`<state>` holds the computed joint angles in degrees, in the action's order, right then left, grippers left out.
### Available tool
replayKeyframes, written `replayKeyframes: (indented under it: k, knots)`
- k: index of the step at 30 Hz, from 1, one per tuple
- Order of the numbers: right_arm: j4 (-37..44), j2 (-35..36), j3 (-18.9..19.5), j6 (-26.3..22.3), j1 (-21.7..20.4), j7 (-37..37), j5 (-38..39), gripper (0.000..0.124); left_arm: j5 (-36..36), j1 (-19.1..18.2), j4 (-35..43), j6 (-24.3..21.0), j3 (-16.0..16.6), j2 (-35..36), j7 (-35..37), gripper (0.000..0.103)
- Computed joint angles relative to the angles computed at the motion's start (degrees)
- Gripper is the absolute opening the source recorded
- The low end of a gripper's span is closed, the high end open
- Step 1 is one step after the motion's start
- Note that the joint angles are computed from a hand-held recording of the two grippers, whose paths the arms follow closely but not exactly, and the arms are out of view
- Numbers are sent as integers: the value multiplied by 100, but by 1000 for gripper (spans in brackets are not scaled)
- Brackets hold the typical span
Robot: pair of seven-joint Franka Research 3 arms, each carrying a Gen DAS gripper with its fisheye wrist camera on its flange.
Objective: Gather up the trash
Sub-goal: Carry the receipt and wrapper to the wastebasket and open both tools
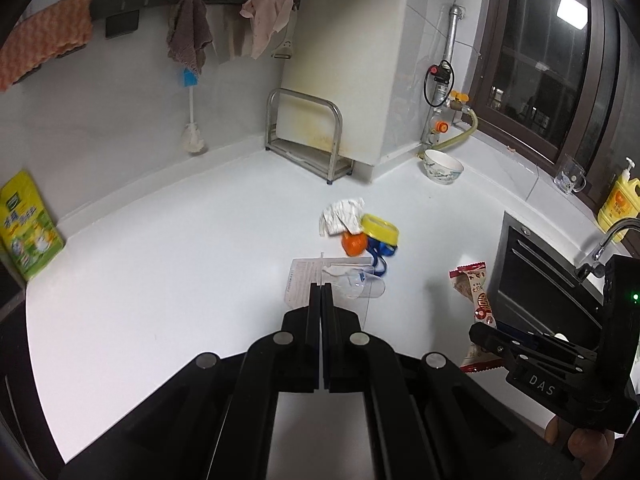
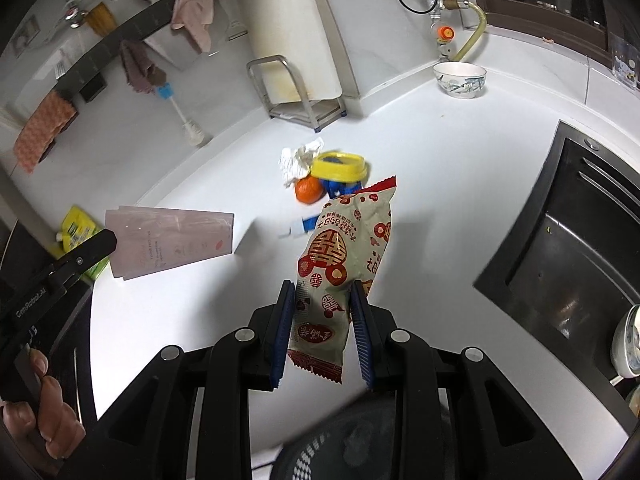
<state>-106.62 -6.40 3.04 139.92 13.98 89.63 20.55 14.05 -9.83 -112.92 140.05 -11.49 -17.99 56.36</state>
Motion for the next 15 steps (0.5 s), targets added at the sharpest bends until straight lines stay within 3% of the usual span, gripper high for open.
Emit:
replayKeyframes:
  k: [15]
  knots:
    - [-1558, -1760, -361, -704, -113, -1325, 527, 28, 501, -439, -472, -750, -775, -959, -1435, 1]
